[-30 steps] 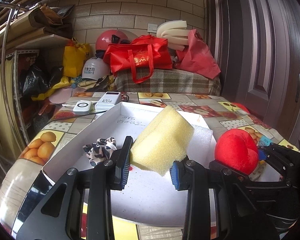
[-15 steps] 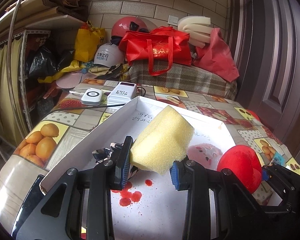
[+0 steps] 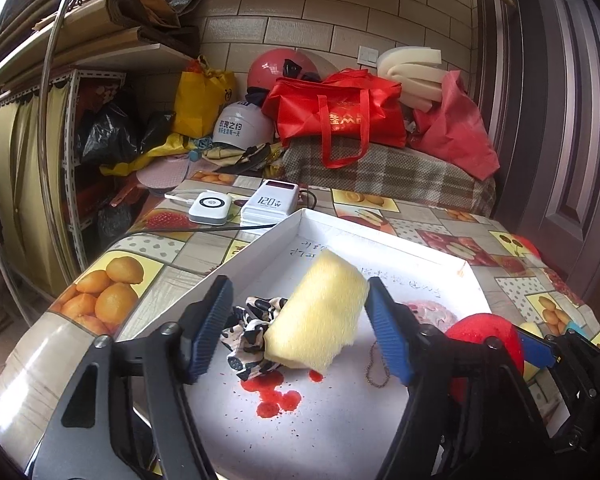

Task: Organize soft objects
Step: 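Carry the sponge and apple plush into the white box and release both, then grasp a white foam sheet with the left tool while the right tool grasps the white glove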

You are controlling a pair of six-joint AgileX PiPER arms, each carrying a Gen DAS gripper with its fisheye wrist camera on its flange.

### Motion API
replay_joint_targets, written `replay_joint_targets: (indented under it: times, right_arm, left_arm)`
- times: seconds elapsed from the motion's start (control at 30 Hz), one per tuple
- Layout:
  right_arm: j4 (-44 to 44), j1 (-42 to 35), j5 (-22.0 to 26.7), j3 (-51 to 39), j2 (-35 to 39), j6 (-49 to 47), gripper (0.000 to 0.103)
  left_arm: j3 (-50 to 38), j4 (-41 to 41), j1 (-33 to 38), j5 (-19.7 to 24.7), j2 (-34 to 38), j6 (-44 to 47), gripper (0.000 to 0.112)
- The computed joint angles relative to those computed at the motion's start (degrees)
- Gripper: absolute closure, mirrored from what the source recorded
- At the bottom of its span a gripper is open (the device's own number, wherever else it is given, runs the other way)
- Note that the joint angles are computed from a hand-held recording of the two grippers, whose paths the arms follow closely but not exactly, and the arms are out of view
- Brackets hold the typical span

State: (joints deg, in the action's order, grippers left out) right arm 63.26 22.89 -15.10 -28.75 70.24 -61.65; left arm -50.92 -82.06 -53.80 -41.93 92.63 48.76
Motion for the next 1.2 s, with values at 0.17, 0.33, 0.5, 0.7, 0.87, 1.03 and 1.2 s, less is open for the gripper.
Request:
replay_joint_targets:
  times: [0.17,0.33,0.5,0.7,0.87,1.03,1.2]
  right_arm:
    - [3.4,0.8,-0.8,-0.6,0.7,-3.4,0.000]
    - [3.3,0.6,-0.9,-0.3,0.1,-3.1,0.000]
    - [1.4,0.9,-1.7,0.4,-0.4,-0.7,0.000]
    - [-5.0,2.5,-6.2,3.6,-3.2,7.6,0.000]
    - [-4.8,5.2,-12.6,6.5,-5.8,10.2,0.000]
    - [3.2,8.9,-18.0,7.9,-7.5,4.2,0.000]
    - [10.5,8.4,-16.4,10.5,-13.0,-6.3,0.000]
  left_arm:
    - [0.9,0.1,-2.0,-5.0,0.0,-1.5,0.009]
    - [1.2,0.7,-2.9,-6.2,0.2,-1.4,0.009]
    - [1.3,0.7,-4.5,-9.6,0.5,-2.7,0.009]
    - [2.1,-2.1,-7.1,-13.8,0.2,-3.5,0.009]
    - [4.0,-2.1,-9.8,-15.0,-0.8,-5.6,0.009]
    - [2.1,-3.6,-14.2,-18.7,0.8,-1.6,0.009]
    - [0.9,-4.0,-16.5,-18.7,1.7,1.2,0.009]
